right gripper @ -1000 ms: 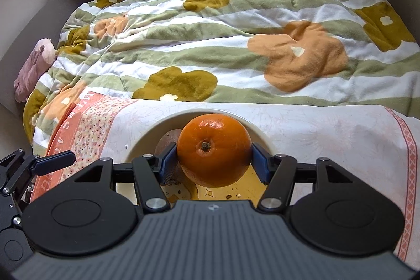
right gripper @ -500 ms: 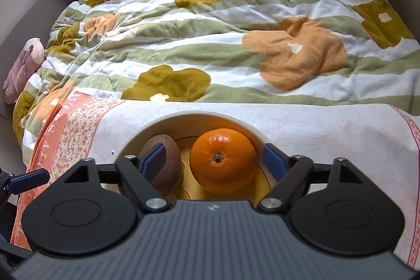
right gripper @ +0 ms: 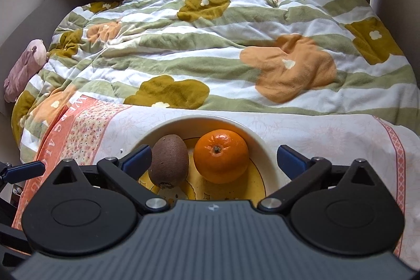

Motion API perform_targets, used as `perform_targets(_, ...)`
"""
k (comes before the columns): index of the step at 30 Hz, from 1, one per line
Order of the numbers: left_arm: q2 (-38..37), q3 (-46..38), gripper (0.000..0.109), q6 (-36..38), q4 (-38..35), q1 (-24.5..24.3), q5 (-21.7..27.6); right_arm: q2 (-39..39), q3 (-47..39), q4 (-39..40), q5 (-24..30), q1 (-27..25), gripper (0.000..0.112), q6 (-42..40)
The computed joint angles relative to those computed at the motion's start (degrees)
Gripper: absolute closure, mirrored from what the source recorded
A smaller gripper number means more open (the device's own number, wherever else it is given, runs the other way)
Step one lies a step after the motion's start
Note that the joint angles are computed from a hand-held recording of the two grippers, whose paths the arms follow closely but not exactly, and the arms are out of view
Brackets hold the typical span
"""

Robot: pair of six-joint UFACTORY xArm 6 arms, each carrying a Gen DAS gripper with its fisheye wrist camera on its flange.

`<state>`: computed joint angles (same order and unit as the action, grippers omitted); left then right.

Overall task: Organize fruits
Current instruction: 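Withdraw both open tools from the bowl back over the loose fruit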

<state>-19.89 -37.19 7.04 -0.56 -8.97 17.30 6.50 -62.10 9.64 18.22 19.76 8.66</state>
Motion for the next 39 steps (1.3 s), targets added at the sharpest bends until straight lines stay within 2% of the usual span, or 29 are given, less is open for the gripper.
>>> perform_targets(6, -5.47, 1.40, 0.016, 2.16, -2.16, 0.26, 1.97, -7.99, 4.74, -4.17, 1.16, 0.61, 0.009, 3.72)
perform_targets(14, -13.78, 3.48, 0.015, 10.91, -10.21, 0.51, 6.23, -22.75, 13.63, -18.71, 3.51, 1.81, 0.009, 18.99)
perform_targets(19, -18.71, 5.83, 0.015, 11.69, -11.22, -0.25, 7.58, -32.57, 20.11, -25.51, 5.62, 2.16, 0.009, 26.90)
perform_targets(25, -25.55, 9.85, 0.015, 5.62, -7.86, -2.28, 9.35, -43.26, 27.63, -29.56, 8.52, 2.49, 0.009, 30.41)
perform_targets(33, -34.52, 16.96, 0.015, -12.79, 6.21, -9.30, 9.65, -54.35, 37.66, -21.80, 9.03, 1.33, 0.009, 22.74)
perform_targets(39, -37.05, 20.68, 0.015, -25.67, 16.28, -15.29, 10.43, -58.79, 43.23, -14.35, 8.06, -0.58, 0.009, 14.12)
